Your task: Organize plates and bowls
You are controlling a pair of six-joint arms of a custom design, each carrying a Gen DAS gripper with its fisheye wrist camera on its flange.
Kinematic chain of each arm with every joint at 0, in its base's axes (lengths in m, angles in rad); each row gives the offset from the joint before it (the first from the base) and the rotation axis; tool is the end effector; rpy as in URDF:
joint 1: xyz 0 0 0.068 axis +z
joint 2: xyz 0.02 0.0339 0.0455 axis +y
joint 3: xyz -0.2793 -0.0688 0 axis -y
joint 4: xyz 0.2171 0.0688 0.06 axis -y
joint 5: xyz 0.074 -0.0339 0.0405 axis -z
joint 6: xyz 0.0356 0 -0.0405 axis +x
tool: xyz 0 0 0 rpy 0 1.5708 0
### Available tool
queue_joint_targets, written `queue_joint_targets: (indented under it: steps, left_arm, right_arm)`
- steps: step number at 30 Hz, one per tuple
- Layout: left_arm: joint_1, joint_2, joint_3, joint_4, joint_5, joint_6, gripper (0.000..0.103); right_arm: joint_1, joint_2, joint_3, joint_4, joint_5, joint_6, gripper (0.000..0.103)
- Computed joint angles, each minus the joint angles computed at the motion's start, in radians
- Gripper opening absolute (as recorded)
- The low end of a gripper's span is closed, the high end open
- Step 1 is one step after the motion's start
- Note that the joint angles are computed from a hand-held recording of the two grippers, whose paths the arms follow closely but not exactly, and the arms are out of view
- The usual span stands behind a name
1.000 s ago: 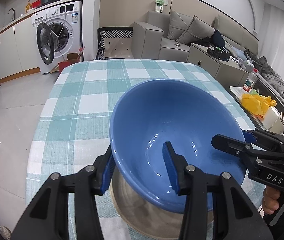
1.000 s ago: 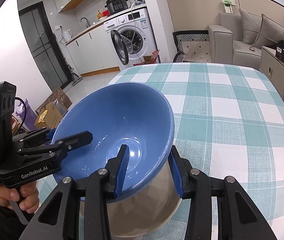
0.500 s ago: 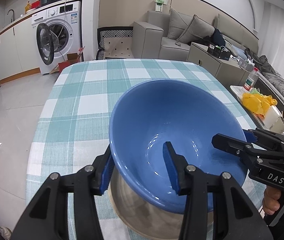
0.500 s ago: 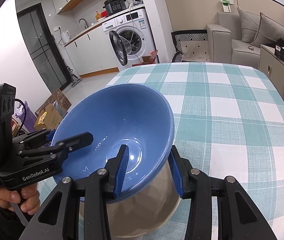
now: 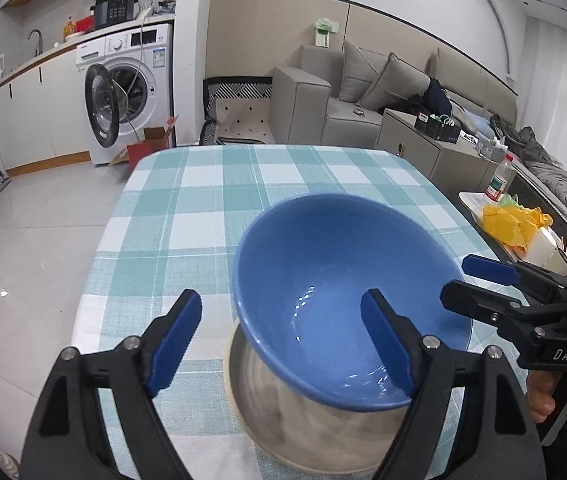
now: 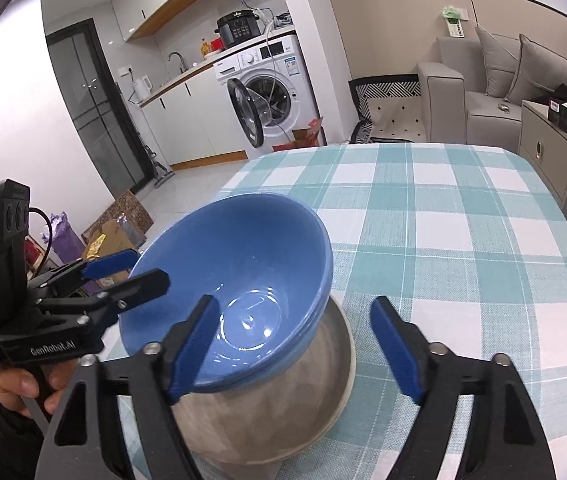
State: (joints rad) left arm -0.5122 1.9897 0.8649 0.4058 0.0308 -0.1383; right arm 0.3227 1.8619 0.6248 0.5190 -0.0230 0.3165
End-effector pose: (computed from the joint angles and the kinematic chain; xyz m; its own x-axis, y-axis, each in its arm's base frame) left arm 0.3166 -0.1793 0.1265 -0.6389 0.2012 -0.7425 0.4260 0.8962 -0.1238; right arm 0.2942 0.0992 0.1235 -0.6968 0.0951 -0.7109 -0.1227 0.9608 0.2488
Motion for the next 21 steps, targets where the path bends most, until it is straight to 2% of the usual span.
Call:
queue_joint_targets:
  steps: [2,3,4,5,6,10,15,18,21]
  left_arm:
    - [-0.007,-0.020,-0.033,0.032,-0.031,0.008,0.086]
    - [-0.011,-0.027,-0.047,0.046,-0.042,0.012,0.097]
    - [-0.014,-0.035,-0.067,0.071,-0.053,0.015,0.103]
    - [-0.020,-0.046,-0.102,0.124,-0.070,0.020,0.103]
    - [-0.025,-0.052,-0.128,0.161,-0.084,0.026,0.103]
    - [-0.046,-0.073,-0.195,0.242,-0.136,0.053,0.103]
    - [-0.059,-0.084,-0.256,0.312,-0.174,0.034,0.103]
    - [-0.073,-0.084,-0.304,0.382,-0.208,0.024,0.103]
    - [-0.087,-0.090,-0.342,0.426,-0.236,0.018,0.103]
  right_arm:
    - [-0.007,-0.010,-0.011,0.003,-0.008,-0.011,0.087]
    - [-0.007,-0.014,-0.019,0.010,-0.004,-0.015,0.089]
    - [-0.008,-0.016,-0.029,0.020,-0.002,-0.019,0.092]
    - [-0.009,-0.018,-0.039,0.030,-0.003,-0.022,0.098]
    - [-0.011,-0.019,-0.053,0.049,-0.010,-0.026,0.101]
    - [-0.006,-0.029,-0.108,0.121,-0.020,-0.047,0.102]
    - [0.003,-0.039,-0.178,0.217,-0.008,-0.054,0.102]
    - [0.008,-0.037,-0.261,0.372,0.025,-0.051,0.102]
    - [-0.006,-0.036,-0.313,0.463,0.021,-0.044,0.102]
